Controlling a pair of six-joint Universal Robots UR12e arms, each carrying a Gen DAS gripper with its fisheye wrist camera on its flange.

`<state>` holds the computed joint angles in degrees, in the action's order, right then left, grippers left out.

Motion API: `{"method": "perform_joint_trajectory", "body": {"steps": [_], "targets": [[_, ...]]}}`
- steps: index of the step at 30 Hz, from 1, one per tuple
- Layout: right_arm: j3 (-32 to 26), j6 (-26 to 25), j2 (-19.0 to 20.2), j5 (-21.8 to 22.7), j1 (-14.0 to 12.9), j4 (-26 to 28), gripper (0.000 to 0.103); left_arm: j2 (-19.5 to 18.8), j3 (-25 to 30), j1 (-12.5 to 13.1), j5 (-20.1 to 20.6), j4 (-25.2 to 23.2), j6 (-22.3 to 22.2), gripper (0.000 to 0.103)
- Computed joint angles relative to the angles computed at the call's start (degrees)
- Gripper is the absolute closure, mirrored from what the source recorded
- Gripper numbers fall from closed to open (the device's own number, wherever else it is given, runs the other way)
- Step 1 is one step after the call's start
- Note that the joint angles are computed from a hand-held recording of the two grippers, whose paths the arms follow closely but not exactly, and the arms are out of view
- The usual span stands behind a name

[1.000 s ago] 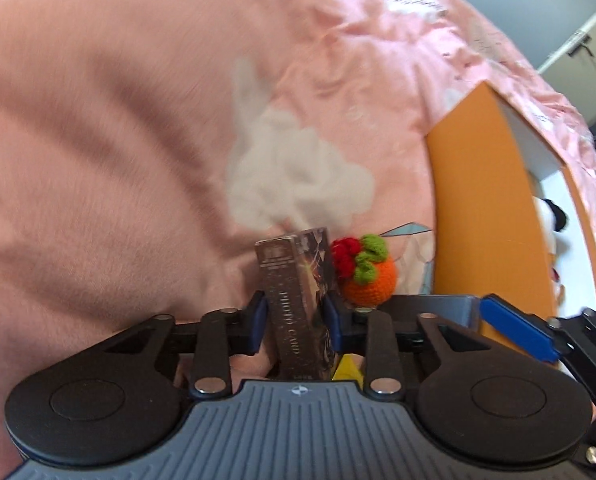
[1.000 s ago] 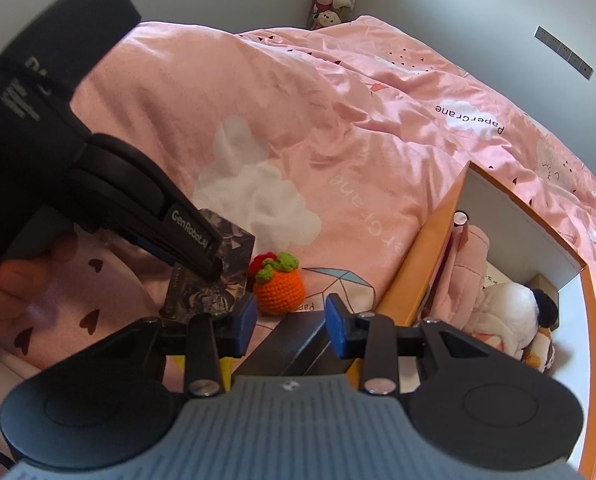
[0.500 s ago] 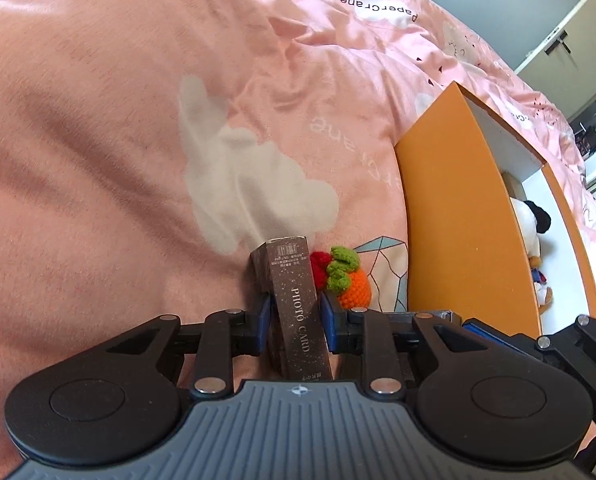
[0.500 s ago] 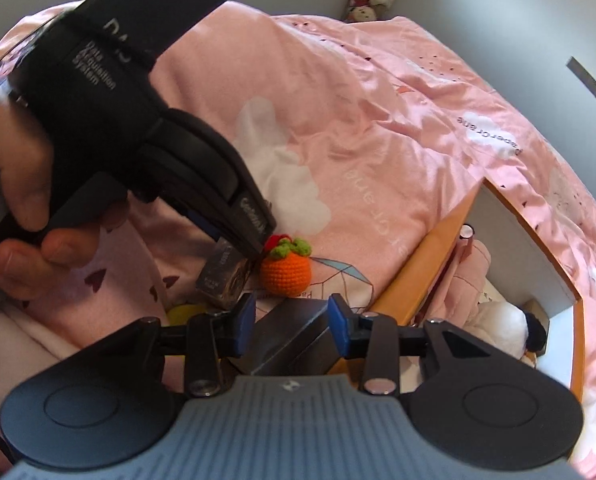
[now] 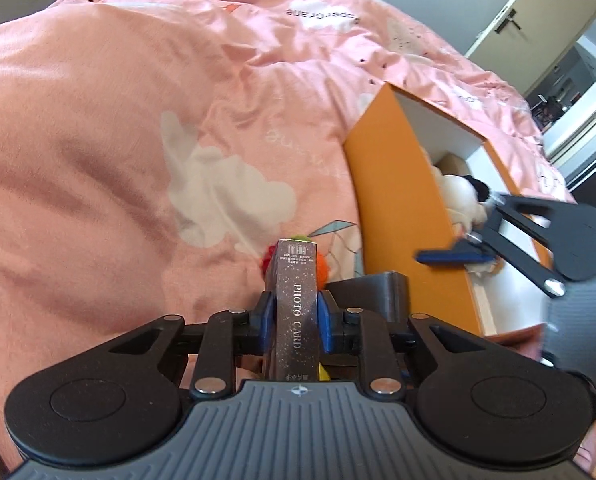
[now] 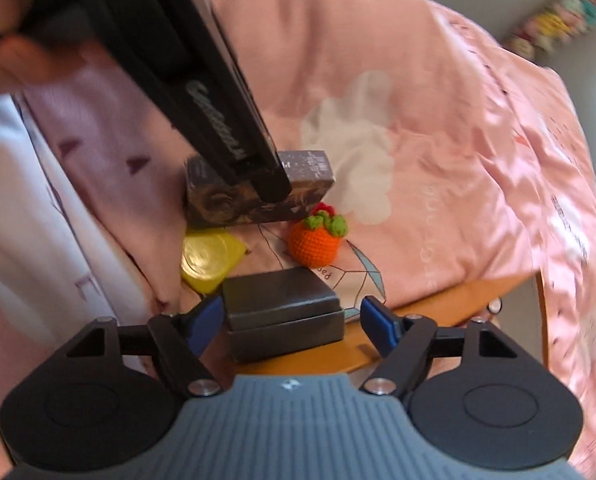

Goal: Organize objects
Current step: 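Carry the photo card and black box over the orange box with both grippers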

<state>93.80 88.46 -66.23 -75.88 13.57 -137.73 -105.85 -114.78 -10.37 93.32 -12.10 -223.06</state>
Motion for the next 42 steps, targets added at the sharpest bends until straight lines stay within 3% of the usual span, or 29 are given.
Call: {"method": "perform_joint_trajectory", "body": {"steps": [4,8,12,21,34,39,42], "targets": [[-3.27,-1.64,1.93,-5.14,1.6,5.06,0.023,-0.23,0.09,0.03,-0.5,-0.62,-0.19,0.077],[-4.6,-1.87,3.04,-8.49,2.48,6.71,0.023,0.23,0.17,0.52,-1.36,-3.61,-1.14,0.077],[-5.66,-1.11,3.79,-9.75,2.67,8.73,0.025,0.45,0.41,1.01,-1.86,-7.1,-1.62,0.077],[-4.6,-1.45,2.84,-6.75,1.72,7.65,0.026,0.33,0.52,1.36,-2.34,-8.77,-1.82,0.077],[-2.59,0.39,-3.04,7.52,-3.47,4.68,0.026,3.01,2.17,0.0,0.96,-2.15,0.87,0.078],[-2.47,5.95,-3.7,7.4,-5.73,-0.8,0.026,1.54,5.36,-0.29,-1.96,0.61,3.36,0.078],[-3.32,7.95,-3.3,5.38,-6.84,-0.54,0.026,-0.42,8.51,-0.83,-4.23,0.86,5.64,0.078]]}}
